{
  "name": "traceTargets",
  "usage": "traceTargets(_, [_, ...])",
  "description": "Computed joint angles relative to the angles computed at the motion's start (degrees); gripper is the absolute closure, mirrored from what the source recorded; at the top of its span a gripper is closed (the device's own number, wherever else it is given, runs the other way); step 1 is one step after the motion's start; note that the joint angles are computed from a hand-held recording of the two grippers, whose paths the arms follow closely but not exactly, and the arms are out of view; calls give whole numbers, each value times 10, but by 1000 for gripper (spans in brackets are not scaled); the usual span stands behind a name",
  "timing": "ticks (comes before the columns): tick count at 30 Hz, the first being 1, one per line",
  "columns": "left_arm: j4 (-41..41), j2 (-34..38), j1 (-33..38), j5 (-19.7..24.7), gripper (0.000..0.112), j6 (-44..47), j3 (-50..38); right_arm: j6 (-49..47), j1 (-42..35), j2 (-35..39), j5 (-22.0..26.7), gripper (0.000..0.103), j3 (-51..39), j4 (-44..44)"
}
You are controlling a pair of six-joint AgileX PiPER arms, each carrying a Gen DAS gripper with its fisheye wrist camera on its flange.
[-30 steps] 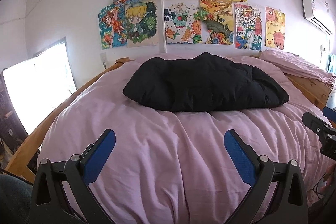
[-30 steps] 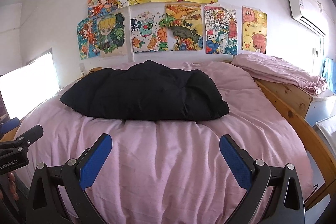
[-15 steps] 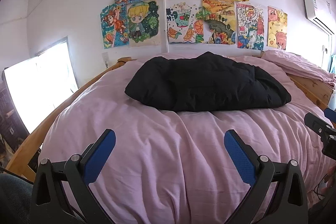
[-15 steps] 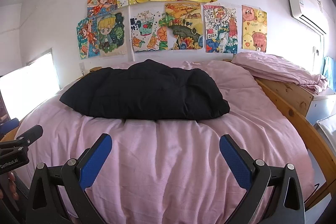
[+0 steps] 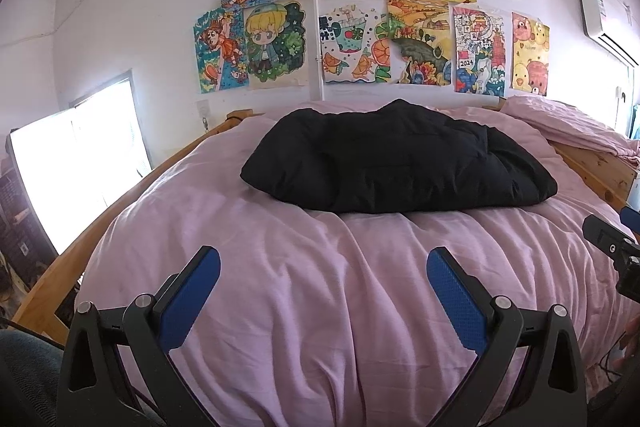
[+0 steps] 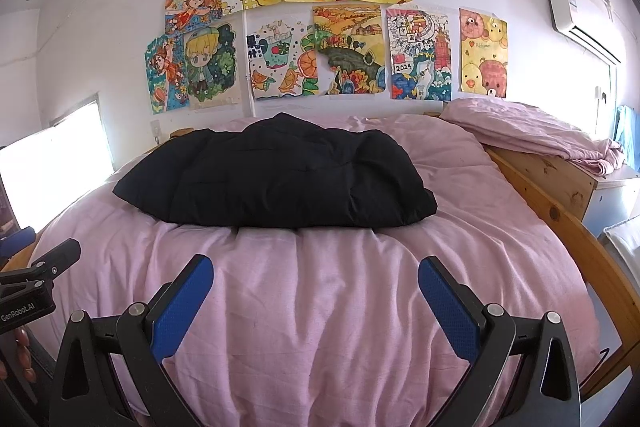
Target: Fold large clothes
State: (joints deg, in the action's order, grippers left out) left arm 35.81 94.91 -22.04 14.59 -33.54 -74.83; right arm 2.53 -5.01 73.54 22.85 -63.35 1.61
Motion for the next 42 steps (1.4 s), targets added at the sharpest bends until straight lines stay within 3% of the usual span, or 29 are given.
traceTargets(11, [30, -1, -1, 0, 11, -32, 4, -1, -1, 0, 1, 0, -1, 1])
traceTargets(26, [8, -1, 6, -4, 11, -9, 4, 10, 3, 1, 0, 0, 0, -7])
traceTargets(34, [45, 2, 3, 1, 11, -49, 3, 18, 5, 5, -4, 0, 0, -12])
traceTargets(37, [92, 7, -9, 39, 11, -103, -7, 16, 5, 4, -1, 0, -1, -12])
traceTargets(42, [72, 18, -14, 77, 11, -90, -24, 25, 7, 5, -2, 0, -1, -20])
